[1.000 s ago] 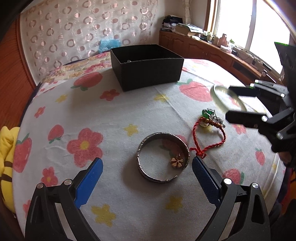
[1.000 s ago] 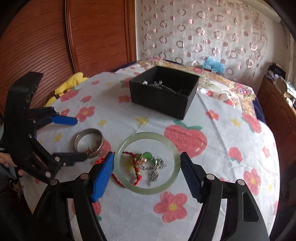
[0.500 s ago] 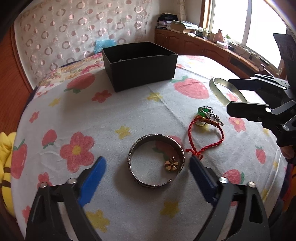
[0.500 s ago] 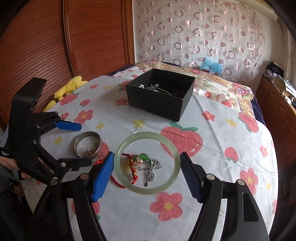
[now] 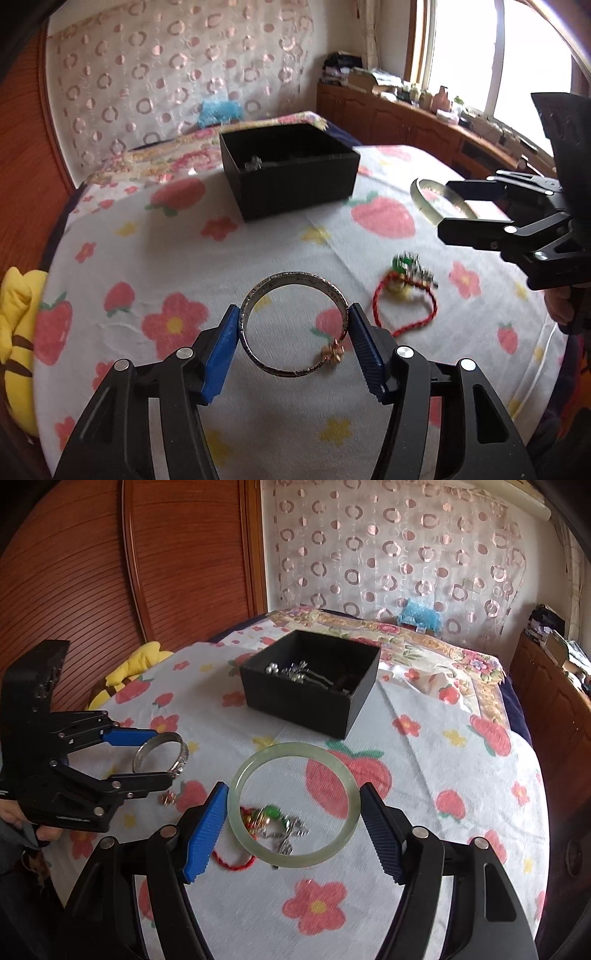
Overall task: Organize jewelry
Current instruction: 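Grasp the silver bangle rim with the left gripper while the right gripper grasps the jade bangle, then lift the silver bangle with the left gripper while the right gripper lowers the jade bangle into the box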
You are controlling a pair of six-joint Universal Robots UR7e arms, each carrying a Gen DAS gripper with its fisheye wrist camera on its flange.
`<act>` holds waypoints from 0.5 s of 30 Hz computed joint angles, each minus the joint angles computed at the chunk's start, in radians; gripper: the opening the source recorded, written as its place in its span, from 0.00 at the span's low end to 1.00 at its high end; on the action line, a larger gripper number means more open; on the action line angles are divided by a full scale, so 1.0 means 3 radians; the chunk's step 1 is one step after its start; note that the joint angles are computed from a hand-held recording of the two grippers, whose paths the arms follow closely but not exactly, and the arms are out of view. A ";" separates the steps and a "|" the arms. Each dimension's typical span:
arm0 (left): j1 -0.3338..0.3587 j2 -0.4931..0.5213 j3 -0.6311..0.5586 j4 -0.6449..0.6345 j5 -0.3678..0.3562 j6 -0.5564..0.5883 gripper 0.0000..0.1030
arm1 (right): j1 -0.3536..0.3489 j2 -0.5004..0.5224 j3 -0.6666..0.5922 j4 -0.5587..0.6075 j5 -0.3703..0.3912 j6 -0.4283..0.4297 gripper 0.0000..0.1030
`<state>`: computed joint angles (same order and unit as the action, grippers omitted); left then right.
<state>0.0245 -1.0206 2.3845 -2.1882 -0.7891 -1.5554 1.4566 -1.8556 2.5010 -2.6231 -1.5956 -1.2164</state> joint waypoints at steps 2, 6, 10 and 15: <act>0.0011 -0.0041 -0.0007 0.0058 0.0052 -0.0023 0.55 | 0.0046 0.0076 -0.0053 -0.0017 0.0006 0.0054 0.72; 0.0073 -0.0128 -0.0031 0.0160 0.0153 -0.0027 0.55 | 0.0165 0.0290 -0.0146 -0.0161 -0.0030 0.0145 0.72; 0.0122 -0.0185 -0.0078 0.0276 0.0243 -0.0019 0.55 | 0.0313 0.0534 -0.0244 -0.0342 -0.0117 0.0260 0.72; 0.0160 -0.0247 -0.0130 0.0415 0.0344 -0.0022 0.55 | 0.0475 0.0790 -0.0406 -0.0454 -0.0143 0.0448 0.72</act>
<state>0.0724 -1.0946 2.3454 -2.0638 -0.6860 -1.5619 1.5990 -1.6185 2.3792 -2.7594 -1.6385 -1.0820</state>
